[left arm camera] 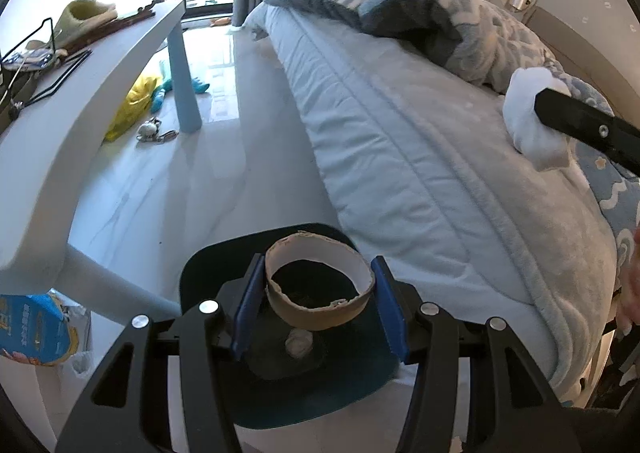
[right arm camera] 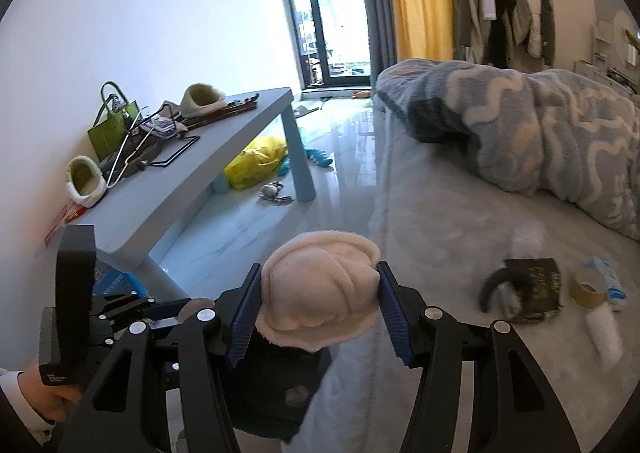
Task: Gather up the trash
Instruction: 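Carry the tape core and tissue over the bin with both grippers, then open the left gripper over the bin while the right gripper releases the tissue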
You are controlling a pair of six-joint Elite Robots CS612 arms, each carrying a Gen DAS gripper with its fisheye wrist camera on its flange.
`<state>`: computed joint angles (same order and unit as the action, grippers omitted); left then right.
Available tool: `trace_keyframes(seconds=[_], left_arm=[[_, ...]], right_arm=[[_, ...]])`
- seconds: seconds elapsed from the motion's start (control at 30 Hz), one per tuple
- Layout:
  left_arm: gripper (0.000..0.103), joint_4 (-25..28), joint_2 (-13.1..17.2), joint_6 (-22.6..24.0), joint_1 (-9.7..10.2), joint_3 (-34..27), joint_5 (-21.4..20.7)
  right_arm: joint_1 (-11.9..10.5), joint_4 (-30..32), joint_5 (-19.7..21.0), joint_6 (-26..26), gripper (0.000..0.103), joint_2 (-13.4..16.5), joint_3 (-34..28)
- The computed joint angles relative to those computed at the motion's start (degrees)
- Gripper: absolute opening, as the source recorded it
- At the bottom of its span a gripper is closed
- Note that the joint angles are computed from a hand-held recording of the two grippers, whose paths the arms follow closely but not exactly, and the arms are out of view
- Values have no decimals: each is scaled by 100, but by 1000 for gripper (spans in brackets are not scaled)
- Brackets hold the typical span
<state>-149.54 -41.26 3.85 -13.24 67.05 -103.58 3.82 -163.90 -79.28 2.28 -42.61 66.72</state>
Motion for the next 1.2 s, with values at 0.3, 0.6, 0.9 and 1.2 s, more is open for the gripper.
trace_keyframes(seconds=[0.3,0.6,0.9,1.2], left_arm=[[56,459,102,-33,142,-118,-144],[57,811,136,59,215,-175,-136],[73,1107,164,117,316,-247,-262],[74,823,81,-59,441,-186,-384]], right_arm=[[141,165,55,-78,57,159,-270],[274,409,106,-193,57,335,-551],[351,727,162,-127,57,541,-864],[430,1397,142,-144,57,775,-1211]])
